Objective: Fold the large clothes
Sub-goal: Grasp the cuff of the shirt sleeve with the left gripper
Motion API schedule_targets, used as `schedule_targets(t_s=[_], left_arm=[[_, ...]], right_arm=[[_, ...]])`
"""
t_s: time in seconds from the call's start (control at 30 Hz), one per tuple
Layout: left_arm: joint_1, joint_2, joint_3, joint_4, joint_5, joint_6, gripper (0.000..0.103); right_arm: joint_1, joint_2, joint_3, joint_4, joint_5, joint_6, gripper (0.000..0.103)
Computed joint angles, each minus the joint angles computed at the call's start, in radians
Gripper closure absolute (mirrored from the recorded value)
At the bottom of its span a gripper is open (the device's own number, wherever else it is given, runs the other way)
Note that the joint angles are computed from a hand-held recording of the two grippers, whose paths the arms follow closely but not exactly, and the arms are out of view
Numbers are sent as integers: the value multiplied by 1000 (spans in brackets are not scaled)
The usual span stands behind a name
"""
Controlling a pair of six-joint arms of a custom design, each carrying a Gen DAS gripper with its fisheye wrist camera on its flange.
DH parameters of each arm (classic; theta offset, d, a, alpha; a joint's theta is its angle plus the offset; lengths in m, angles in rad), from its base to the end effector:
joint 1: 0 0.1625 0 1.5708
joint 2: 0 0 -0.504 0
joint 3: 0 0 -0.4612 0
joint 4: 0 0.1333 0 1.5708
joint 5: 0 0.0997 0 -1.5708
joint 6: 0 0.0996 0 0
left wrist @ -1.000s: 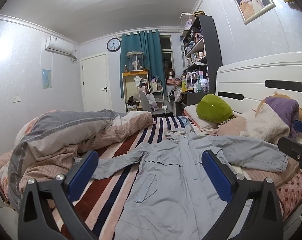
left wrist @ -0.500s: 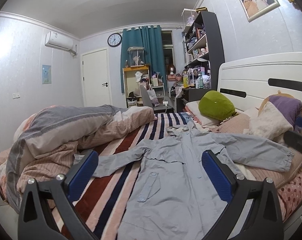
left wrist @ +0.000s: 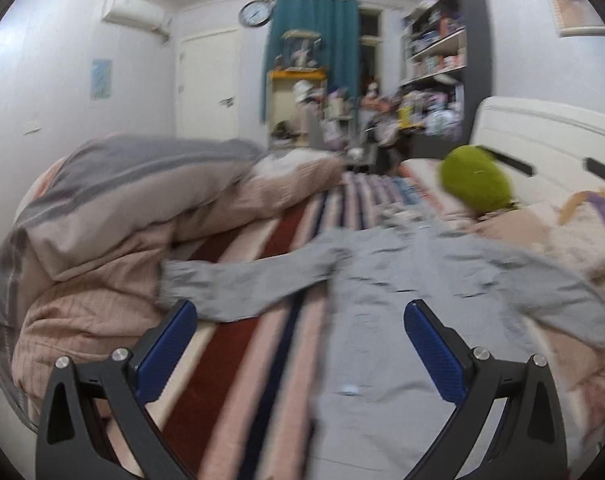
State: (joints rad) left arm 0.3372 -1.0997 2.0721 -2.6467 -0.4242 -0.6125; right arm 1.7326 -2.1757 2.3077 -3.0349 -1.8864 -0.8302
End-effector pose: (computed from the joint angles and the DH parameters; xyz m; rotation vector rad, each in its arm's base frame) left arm -0.4845 -0.4073 0.2001 0.6120 2.1517 -1.2210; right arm 0.1471 -0.2659 0.5909 0.7480 -1.9194 1.4107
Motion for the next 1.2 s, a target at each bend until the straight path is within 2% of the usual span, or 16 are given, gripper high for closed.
schedule_targets(t_s=[0.07, 0.1, 0.13, 0.2, 0.27, 0.3, 0.37, 0.43, 0.5, 0.6, 0.7, 0.77, 0.87, 1.0, 1.1, 1.2], left_arm=[[51, -9, 4, -17, 26, 32, 1], [85, -17, 7, -45, 10, 63, 1], [109, -22, 6, -63, -15, 80, 3], [176, -35, 1, -109, -98, 113, 12], [220, -37, -10, -91, -121, 97, 34], [247, -34, -20, -80, -142, 81, 39], [296, -24, -29, -86, -162, 59, 59], [325, -5, -42, -69, -127, 33, 61], [346, 20, -54, -93, -85, 61, 61], [391, 36, -81, -127, -105, 88, 68], [435, 56, -122, -68, -117, 53, 76], [445, 69, -142, -29, -122, 45, 88], [461, 91, -171, 7, -117, 20, 101], [445, 107, -176, -34, -103, 64, 103], [400, 120, -169, -158, -117, 191, 103], [341, 133, -163, -338, -214, 355, 103]], right_arm=[[-66, 9, -4, 15, 53, -9, 0], [-93, 19, -7, 12, 68, -18, 0], [-131, 36, -11, 3, 78, -33, 0], [-182, 59, -11, -13, 93, -45, 0], [-234, 64, -16, 6, 132, -36, 0], [-253, 66, -19, 17, 147, -29, 0], [-279, 66, -27, 43, 170, -22, 0], [-299, 65, -31, 52, 193, -28, 0], [-304, 68, -36, 51, 200, -41, 0], [-311, 75, -43, 49, 200, -50, 0], [-319, 89, -48, 54, 204, -44, 0], [-321, 95, -50, 56, 201, -42, 0], [-321, 108, -56, 59, 192, -37, 0], [-325, 115, -63, 69, 190, -29, 0], [-325, 116, -64, 69, 194, -25, 0], [-333, 115, -62, 69, 208, -12, 0]])
